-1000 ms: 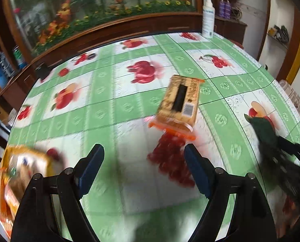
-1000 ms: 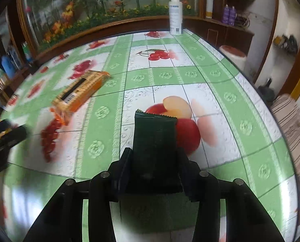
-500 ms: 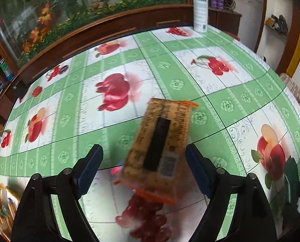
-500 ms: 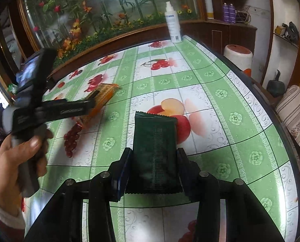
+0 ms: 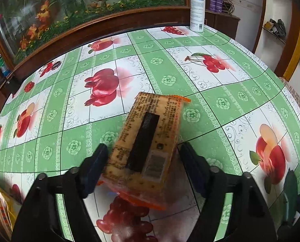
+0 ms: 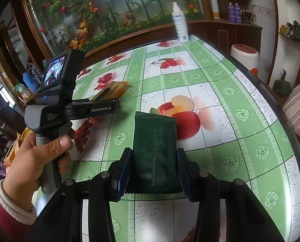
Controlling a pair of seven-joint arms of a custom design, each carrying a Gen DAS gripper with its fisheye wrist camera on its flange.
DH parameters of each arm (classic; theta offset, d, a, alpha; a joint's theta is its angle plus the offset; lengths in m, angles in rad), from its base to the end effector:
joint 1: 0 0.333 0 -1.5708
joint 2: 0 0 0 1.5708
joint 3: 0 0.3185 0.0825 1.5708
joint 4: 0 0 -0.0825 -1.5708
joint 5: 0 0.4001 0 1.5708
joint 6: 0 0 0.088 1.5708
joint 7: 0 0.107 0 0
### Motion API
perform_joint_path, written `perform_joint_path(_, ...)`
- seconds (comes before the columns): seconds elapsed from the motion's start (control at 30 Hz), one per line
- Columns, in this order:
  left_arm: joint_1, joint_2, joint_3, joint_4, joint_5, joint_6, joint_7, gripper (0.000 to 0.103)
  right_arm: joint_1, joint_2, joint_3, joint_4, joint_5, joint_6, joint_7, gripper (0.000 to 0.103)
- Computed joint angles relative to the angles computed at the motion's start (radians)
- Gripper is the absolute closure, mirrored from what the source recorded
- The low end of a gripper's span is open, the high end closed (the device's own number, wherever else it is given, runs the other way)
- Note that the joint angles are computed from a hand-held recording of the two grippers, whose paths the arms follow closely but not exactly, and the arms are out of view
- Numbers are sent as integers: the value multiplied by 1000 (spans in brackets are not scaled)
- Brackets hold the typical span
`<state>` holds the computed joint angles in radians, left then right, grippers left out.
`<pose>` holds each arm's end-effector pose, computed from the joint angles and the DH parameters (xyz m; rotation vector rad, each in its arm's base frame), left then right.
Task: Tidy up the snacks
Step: 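Carry both held packs back toward the yellow-rimmed tray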
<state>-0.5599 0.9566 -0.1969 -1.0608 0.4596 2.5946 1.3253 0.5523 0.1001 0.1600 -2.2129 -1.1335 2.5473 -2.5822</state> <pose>0.6457 -0.5308 0.3166 -1.1313 2.4344 -0.6973 0.4240 0.3809 0.3438 -1.2515 2.1574 -0.5777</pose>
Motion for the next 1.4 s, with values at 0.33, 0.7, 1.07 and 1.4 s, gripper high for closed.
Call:
perform_joint_path(0.33, 7, -142, 32, -239, 77, 99, -124, 48, 22, 4, 11, 7, 10, -14, 0, 57)
perform_joint_path(0.7, 54, -358, 39, -586, 207, 217, -315, 48, 56, 0, 30, 8, 1, -29, 20, 57)
perform_joint_path(1.07, 100, -549, 49, -849, 335, 328, -486, 48, 91, 21, 39, 44, -27, -26, 31, 57)
perform_joint_path(1.4, 145, -689, 72, -1022, 489, 410, -684, 48, 133, 82, 35, 120, -55, -15, 18, 57)
